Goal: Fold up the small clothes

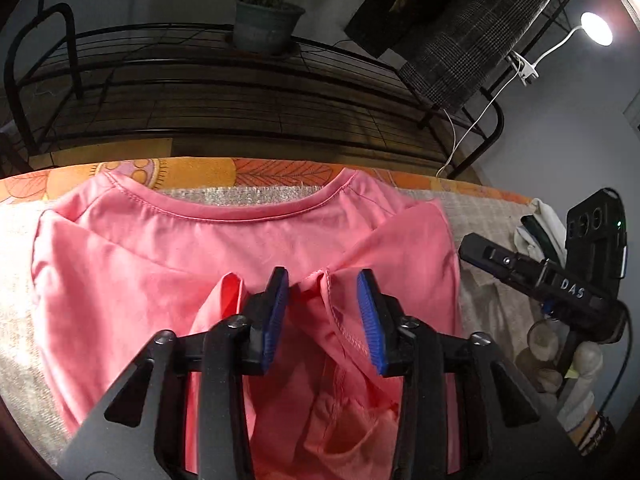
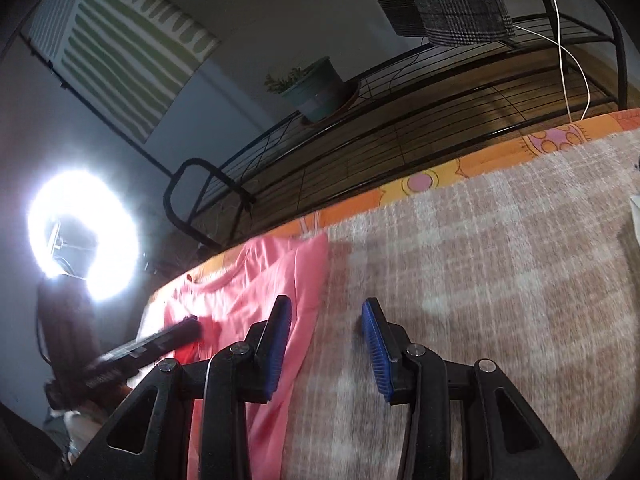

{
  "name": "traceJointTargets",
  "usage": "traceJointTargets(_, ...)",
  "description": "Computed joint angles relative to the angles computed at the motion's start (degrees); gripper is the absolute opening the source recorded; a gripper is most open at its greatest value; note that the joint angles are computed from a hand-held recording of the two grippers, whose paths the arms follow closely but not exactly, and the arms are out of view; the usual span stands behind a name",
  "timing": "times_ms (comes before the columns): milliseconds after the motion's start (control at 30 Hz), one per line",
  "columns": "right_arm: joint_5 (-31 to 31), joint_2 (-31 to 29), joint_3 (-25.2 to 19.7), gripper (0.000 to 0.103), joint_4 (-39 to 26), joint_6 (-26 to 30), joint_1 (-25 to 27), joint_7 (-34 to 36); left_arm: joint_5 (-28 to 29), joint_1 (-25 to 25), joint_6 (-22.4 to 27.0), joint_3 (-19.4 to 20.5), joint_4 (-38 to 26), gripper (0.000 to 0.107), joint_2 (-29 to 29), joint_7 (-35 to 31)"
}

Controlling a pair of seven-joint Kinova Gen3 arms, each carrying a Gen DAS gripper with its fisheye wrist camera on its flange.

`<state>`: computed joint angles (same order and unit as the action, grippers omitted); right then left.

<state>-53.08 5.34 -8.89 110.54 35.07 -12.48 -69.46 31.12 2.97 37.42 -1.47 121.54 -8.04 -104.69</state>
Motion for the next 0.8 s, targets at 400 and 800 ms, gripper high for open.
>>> traceJointTargets(400,8.02,5.28,-5.98,0.041,-7.39,0.69,1.72,-6.39,-7.18,-0.14,-2.54,-0.23,0.78,0.009,-1.69,7.36)
traceJointTargets(800,28.54,8.23,7.4,0.009,-17.46,5.49,-16.12,-16.47,-4.53,-8.88,6.51,-16.22,-1.54,0.029,-7.76,-9.56)
